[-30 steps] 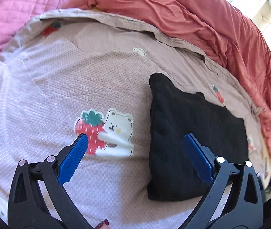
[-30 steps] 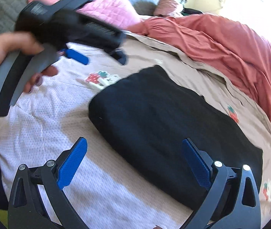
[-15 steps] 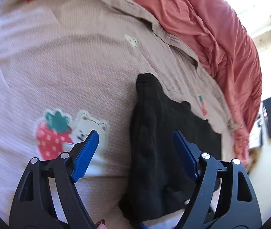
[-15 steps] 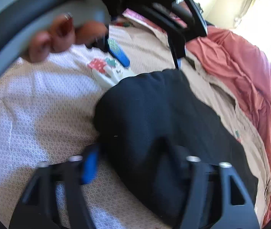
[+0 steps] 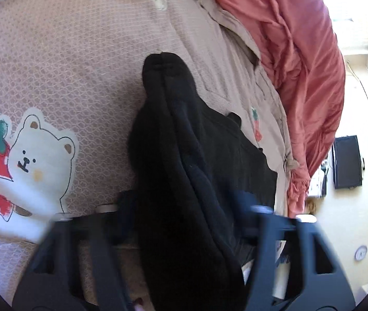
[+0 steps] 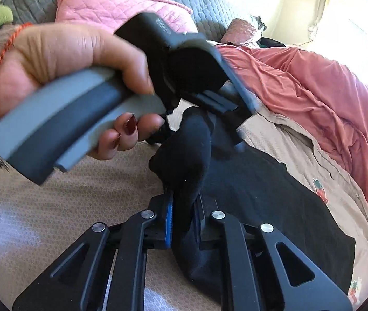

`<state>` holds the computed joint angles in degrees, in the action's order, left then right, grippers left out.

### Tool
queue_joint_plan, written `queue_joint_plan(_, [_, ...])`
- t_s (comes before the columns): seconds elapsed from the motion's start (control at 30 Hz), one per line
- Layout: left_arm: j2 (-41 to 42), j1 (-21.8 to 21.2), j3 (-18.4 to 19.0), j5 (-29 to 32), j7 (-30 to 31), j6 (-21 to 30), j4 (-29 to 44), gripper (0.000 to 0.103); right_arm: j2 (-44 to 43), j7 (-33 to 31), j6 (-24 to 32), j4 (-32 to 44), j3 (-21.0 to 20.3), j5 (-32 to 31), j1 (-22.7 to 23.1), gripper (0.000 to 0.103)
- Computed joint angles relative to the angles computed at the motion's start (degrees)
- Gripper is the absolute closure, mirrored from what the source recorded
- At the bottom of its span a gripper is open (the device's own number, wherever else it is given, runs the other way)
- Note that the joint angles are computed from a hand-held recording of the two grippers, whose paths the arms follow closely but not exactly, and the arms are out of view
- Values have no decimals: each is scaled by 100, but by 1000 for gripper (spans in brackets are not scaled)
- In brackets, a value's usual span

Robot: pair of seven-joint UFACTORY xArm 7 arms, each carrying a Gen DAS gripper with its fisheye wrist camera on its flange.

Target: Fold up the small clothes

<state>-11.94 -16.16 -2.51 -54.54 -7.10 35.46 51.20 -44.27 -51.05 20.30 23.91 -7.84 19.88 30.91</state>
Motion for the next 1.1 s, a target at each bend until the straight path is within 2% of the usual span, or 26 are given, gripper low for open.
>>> queue_joint_plan(0.07, [-68, -28, -15, -137, -73, -69, -26, 83, -73, 3, 108, 61, -104, 76, 17, 92])
queue_joint_plan(0.17, [-154, -54, -146, 380, -334, -136, 198, 85, -281, -68, 307, 170, -356, 265, 10, 92])
queue_joint_plan(0.27, [-37, -182, -250, 709, -569, -149, 701, 86, -585, -137, 454, 230, -546, 362, -193, 92])
queue_joint_plan(0.4, [511, -357, -564, 1569, -1124, -58, 1743, 86, -850, -138, 818, 462, -992, 518, -603, 92])
queue_joint_plan(0.57, [1524, -685, -950, 2558, -1691, 200, 3117, 86, -1158, -232, 1112, 492, -1309, 509, -1301, 93])
queue_joint_plan(0.73, [2743, -1222, -1141, 3651, -2471, 610, 4555, 86, -1068, -374, 1397, 603, -1702, 442, -1939, 93])
queue_joint_plan(0.8, [3128, -1388, -1185, 3836, -2578, 661, 4897, 67, -804, -304, 1542, 695, -1845, 424, -2244, 93])
queue_joint_plan(0.83, [3235, -1408, -1256, 3725, -2547, 557, 4908, 44, -601, -245, 1661, 768, -1905, 447, -2343, 93])
queue_joint_plan(0.87, [3266, -1409, -1284, 3638, -2559, 473, 4877, 17, -389, -102, 1859, 824, -1933, 447, -2532, 92])
queue_joint_plan(0.9, [3268, -1426, -1313, 3557, -2597, 369, 4811, 14, -136, 103, 2153, 899, -1990, 471, -2734, 92])
queue_joint_plan(1.0, [2841, -1391, -1329, 3489, -2426, 2, 4208, 14, 407, 327, 2893, 1151, -2367, 858, -3015, 90])
queue_joint_plan(1.1, [2254, -1487, -1048, 4300, -2795, 51, 3623, 14, 688, 456, 3423, 1335, -2552, 1270, -3197, 77])
